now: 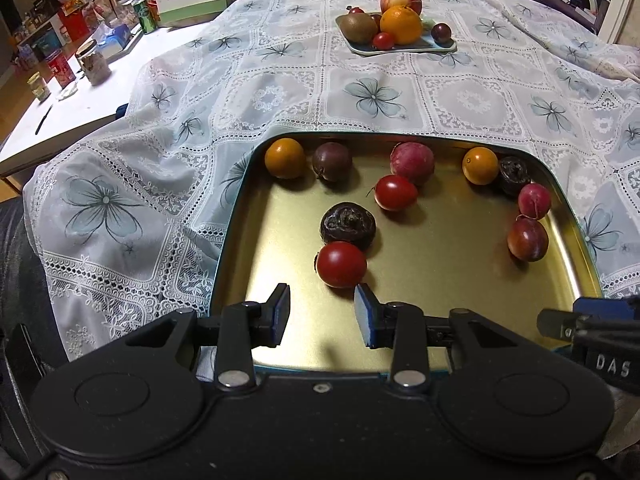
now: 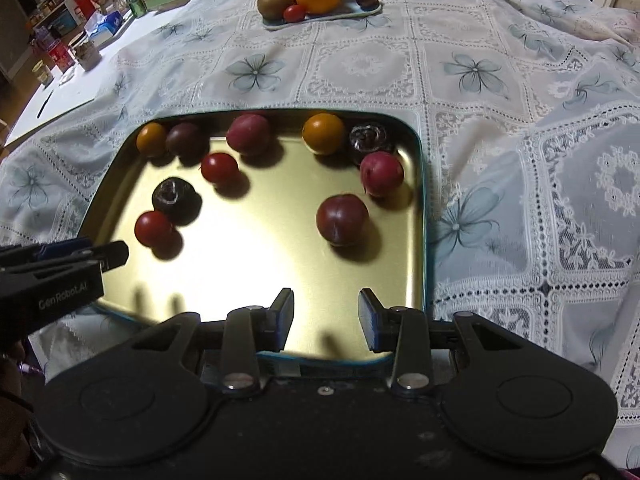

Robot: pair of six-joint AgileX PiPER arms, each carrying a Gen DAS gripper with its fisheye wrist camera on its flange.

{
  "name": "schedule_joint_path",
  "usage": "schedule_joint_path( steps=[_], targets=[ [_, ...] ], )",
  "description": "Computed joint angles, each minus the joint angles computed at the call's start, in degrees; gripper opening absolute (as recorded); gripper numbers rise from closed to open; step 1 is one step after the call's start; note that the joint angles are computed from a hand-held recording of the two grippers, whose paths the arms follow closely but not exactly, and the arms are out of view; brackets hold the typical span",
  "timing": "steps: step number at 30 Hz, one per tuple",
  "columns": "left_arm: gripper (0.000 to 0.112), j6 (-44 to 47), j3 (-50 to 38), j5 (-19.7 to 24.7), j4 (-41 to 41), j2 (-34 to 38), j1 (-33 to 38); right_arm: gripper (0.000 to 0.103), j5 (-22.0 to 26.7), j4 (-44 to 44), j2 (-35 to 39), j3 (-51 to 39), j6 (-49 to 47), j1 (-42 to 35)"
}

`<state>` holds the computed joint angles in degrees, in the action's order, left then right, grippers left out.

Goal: Organize fruits

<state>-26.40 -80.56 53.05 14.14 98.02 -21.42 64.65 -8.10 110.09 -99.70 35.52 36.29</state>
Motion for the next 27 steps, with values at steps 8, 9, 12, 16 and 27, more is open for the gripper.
schedule_joint_path(
  steps=[8,9,12,16,27],
  targets=[
    [0.046,-2.0,0.4,1.2,0.8,-0.4,-0.6,0.038,-0.5,-1.3,-1.4,2.7,0.7,1.6],
    [0.046,-2.2,0.5,1.3,0.8,-0.5,-0.6,0.038,-0.6,-1.5,-1.6,2.9,1.0,1.6],
    [0.046,-2.3,0.5,1.7,0.5,-0.6,-0.5,0.038,0.1,-1.6,-1.5,2.7,1.6,1.2],
    [0.046,-2.4,0.5,2.2,0.0,-0.7,-0.6,0.038,-0.3,-2.2,-2.1,3.5,2.4,1.0],
    [0.046,-2.5,0.6,2.7,-1.5,-1.4,-0.1,0.038,-0.4,-2.2,-2.8,3.8,2.9,1.3]
  ],
)
